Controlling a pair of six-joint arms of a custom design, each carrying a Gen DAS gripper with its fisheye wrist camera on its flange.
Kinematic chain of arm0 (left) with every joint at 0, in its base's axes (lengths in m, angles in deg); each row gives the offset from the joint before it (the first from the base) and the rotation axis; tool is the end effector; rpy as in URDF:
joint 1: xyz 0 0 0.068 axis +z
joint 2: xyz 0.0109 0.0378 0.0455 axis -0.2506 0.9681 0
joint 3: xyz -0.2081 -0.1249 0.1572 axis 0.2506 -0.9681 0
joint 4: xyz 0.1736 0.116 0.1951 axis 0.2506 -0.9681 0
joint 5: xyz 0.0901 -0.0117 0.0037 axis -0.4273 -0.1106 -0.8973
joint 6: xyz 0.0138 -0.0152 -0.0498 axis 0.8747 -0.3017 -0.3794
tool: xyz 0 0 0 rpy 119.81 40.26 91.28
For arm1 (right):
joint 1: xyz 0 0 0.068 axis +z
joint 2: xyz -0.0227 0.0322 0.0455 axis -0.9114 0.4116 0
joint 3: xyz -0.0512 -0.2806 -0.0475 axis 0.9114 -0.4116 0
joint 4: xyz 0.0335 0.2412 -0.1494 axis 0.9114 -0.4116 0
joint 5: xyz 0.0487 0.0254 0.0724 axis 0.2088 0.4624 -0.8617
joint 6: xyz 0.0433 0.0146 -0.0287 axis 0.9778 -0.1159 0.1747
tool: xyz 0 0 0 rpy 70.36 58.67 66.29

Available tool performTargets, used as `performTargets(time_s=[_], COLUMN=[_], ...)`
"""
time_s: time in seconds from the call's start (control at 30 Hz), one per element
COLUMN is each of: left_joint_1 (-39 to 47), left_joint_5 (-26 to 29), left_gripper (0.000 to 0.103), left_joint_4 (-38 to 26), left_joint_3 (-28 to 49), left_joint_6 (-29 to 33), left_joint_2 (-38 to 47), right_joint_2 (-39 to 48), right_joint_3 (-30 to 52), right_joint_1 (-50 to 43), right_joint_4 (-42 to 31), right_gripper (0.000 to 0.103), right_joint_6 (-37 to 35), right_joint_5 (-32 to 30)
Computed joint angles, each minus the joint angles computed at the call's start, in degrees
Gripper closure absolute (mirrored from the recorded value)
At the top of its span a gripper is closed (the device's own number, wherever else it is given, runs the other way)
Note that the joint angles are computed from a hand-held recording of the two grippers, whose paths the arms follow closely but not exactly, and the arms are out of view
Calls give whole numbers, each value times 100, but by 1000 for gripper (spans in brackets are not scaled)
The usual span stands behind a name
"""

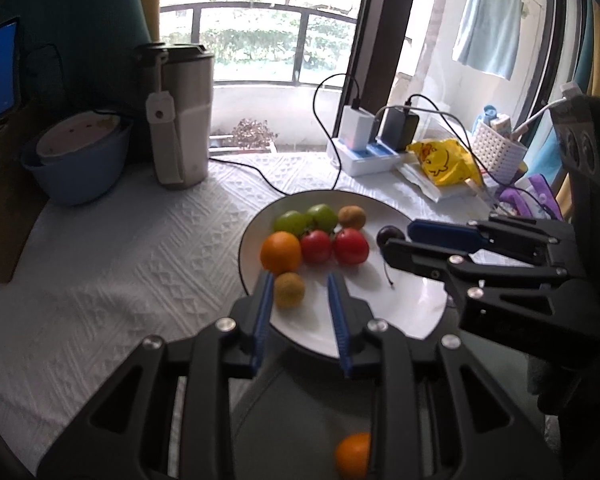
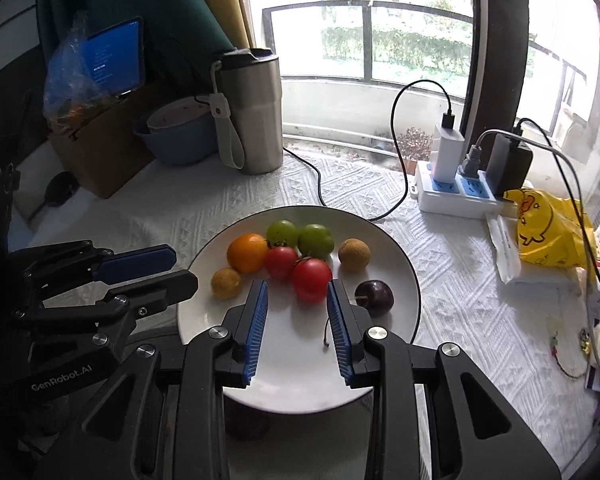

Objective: Organize fruits
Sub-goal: 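Move both open tools back to the glass tray, left tool toward the orange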

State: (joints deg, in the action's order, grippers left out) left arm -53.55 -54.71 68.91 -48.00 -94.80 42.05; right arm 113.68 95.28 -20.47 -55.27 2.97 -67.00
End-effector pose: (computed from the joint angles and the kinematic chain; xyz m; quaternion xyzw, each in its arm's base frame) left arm 0.1797 -0.1271 0.1106 -0.0433 0.9133 -0.0598 0.4006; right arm 0.2422 0.2415 0.0956 -0.3147 0.8618 0.1442 0.3708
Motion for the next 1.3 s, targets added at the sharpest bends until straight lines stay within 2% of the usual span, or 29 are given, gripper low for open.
performTargets(time_s=[0.37, 0.47, 0.63, 1.0, 1.3], left_joint_1=[-910, -1280, -1703, -2623, -2829], left_joint_5=[-686, -951, -1168, -1573, -1382], left_gripper=[70, 67, 58, 58, 58], left_joint_4=[-911, -1201, -1318, -1583, -1072], left_joint_3=[-179, -220, -353, -380, -358], left_joint_6=[-754, -1090, -1579, -2507, -2918], left_joint_2=[-951, -1140, -1230, -942, -27], right_joint_2=[-793, -986, -1135, -1394, -963], right_joint_3=[-661, -859, -1106, -1672, -1936], right_joint_1=[421, 513, 674, 917, 802], right_joint_4=[46, 69, 56, 281, 793], right_gripper=[71, 71, 70, 70, 70], right_joint_6=[254, 333, 451, 742, 892], right_joint_5=[385, 474, 627, 812, 567])
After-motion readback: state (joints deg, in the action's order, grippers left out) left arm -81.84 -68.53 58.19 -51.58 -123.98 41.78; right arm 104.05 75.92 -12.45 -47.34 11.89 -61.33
